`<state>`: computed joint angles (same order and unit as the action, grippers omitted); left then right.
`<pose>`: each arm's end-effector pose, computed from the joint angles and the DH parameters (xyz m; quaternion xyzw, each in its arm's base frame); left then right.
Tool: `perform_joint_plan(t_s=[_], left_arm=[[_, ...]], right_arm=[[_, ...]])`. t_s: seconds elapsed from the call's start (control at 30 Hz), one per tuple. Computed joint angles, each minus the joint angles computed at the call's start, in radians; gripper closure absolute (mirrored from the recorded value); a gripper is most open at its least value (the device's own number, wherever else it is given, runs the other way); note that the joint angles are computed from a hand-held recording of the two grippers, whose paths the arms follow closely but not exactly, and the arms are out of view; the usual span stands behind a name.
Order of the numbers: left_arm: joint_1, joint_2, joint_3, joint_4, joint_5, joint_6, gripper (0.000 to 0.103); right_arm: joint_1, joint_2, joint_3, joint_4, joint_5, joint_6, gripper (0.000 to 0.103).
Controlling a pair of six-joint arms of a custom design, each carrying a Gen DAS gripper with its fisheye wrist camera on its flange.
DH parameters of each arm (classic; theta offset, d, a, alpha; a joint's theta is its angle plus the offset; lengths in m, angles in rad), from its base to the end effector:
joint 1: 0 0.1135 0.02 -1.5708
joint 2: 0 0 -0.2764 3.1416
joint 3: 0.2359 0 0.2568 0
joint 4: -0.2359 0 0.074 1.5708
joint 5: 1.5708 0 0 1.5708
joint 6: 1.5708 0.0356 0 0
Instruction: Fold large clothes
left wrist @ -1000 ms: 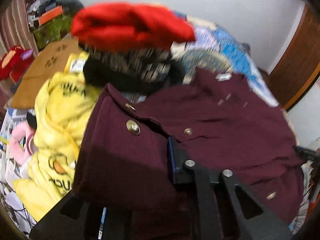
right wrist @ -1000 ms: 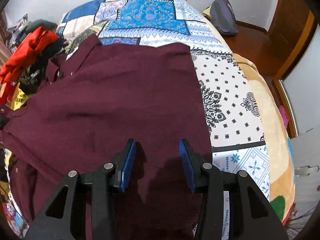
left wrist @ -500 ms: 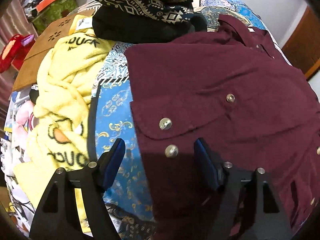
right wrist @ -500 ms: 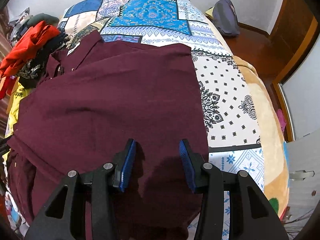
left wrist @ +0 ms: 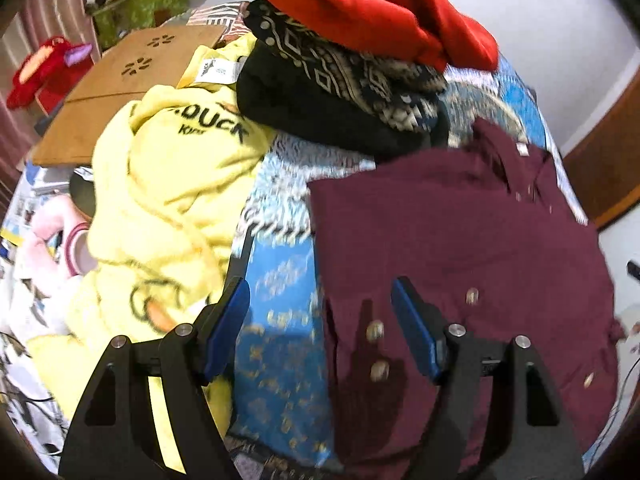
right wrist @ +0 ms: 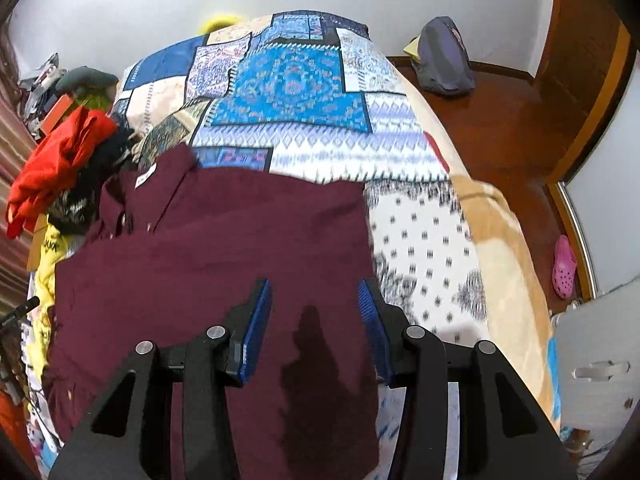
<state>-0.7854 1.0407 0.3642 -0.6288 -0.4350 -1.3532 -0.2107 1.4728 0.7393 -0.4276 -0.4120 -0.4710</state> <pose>0.1099 -0.0887 0.1399 -0.2985 0.9211 -0.0105 0.2497 0.2583 -0.0407 0.1682 -0.1656 0.9449 0.1222 0.2546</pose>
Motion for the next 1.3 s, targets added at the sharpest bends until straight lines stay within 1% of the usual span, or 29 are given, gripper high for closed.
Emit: perform_joint_plan(t_s=[0.07, 0.17, 0.23, 0.33, 0.37, 0.4, 0.43, 0.5, 0.6, 0.63, 0.67, 0.7, 0.73, 0.77, 0.8, 0.83, 0.87, 0.9, 0.97, 1.0, 1.03, 1.07, 1.17, 1.23, 1.3], left_arm=[[0.096, -0.027, -0.030, 0.069, 0.040, 0.078, 0.031], [0.266, -0.036, -0.090, 0.217, 0.141, 0.205, 0.030], [0.367, 0.029, -0.125, 0.351, 0.221, 0.275, 0.030], [0.466, 0.150, -0.168, 0.540, 0.328, 0.333, 0.030], [0.498, 0.222, -0.180, 0.629, 0.371, 0.347, 0.030], [0.509, 0.268, -0.185, 0.681, 0.385, 0.351, 0.030], [0.504, 0.308, -0.182, 0.717, 0.373, 0.355, 0.030], [0.492, 0.338, -0.172, 0.744, 0.346, 0.374, 0.030], [0.496, 0.384, -0.145, 0.775, 0.334, 0.424, 0.031], [0.495, 0.399, -0.136, 0.780, 0.328, 0.441, 0.035], [0.489, 0.419, -0.119, 0.776, 0.316, 0.456, 0.037], [0.476, 0.440, -0.100, 0.767, 0.300, 0.465, 0.044], [0.466, 0.453, -0.088, 0.765, 0.290, 0.467, 0.056], [0.450, 0.470, -0.070, 0.758, 0.279, 0.459, 0.058], [0.431, 0.485, -0.046, 0.726, 0.252, 0.445, 0.064], [0.408, 0.499, -0.018, 0.683, 0.226, 0.436, 0.073], [0.389, 0.498, 0.001, 0.649, 0.209, 0.428, 0.077], [0.363, 0.505, 0.032, 0.617, 0.195, 0.412, 0.083], [0.311, 0.500, 0.096, 0.515, 0.151, 0.391, 0.085], [0.278, 0.502, 0.143, 0.449, 0.124, 0.383, 0.089], [0.255, 0.503, 0.179, 0.406, 0.108, 0.380, 0.095], [0.234, 0.499, 0.212, 0.373, 0.095, 0.388, 0.098], [0.138, 0.530, 0.362, 0.243, 0.021, 0.394, 0.098], [0.082, 0.563, 0.479, 0.162, -0.041, 0.414, 0.098], [0.065, 0.585, 0.556, 0.122, -0.074, 0.445, 0.098]], right_arm=[[0.026, 0.058, 0.043, 0.004, 0.014, 0.023, 0.061], [0.057, 0.168, 0.122, -0.015, 0.027, 0.002, 0.061], [0.068, 0.226, 0.161, -0.019, 0.048, -0.002, 0.061], [0.079, 0.356, 0.243, -0.019, 0.078, 0.020, 0.061], [0.080, 0.388, 0.262, -0.016, 0.086, 0.030, 0.061], [0.081, 0.434, 0.290, -0.012, 0.089, 0.044, 0.061], [0.079, 0.463, 0.312, -0.020, 0.080, 0.048, 0.061], [0.071, 0.525, 0.370, -0.053, 0.045, 0.057, 0.061], [0.060, 0.608, 0.449, -0.087, -0.022, 0.082, 0.061], [0.061, 0.623, 0.463, -0.093, -0.036, 0.089, 0.060], [0.063, 0.635, 0.474, -0.097, -0.050, 0.096, 0.058], [0.071, 0.637, 0.471, -0.088, -0.049, 0.100, 0.058], [0.077, 0.632, 0.460, -0.073, -0.045, 0.097, 0.058], [0.079, 0.622, 0.448, -0.057, -0.044, 0.091, 0.061], [0.081, 0.605, 0.416, -0.018, -0.039, 0.092, 0.062], [0.079, 0.600, 0.410, -0.009, -0.037, 0.088, 0.067], [0.080, 0.587, 0.396, 0.008, -0.025, 0.086, 0.079], [0.074, 0.564, 0.374, 0.027, -0.017, 0.073, 0.089], [0.047, 0.518, 0.348, 0.042, -0.053, 0.057, 0.094], [0.044, 0.500, 0.342, 0.054, -0.057, 0.057, 0.095], [0.037, 0.472, 0.325, 0.070, -0.059, 0.051, 0.096], [0.033, 0.439, 0.304, 0.088, -0.061, 0.044, 0.096], [0.017, 0.368, 0.277, 0.108, -0.070, 0.041, 0.097], [0.011, 0.363, 0.299, 0.103, -0.072, 0.045, 0.097], [-0.003, 0.368, 0.334, 0.093, -0.069, 0.049, 0.098]])
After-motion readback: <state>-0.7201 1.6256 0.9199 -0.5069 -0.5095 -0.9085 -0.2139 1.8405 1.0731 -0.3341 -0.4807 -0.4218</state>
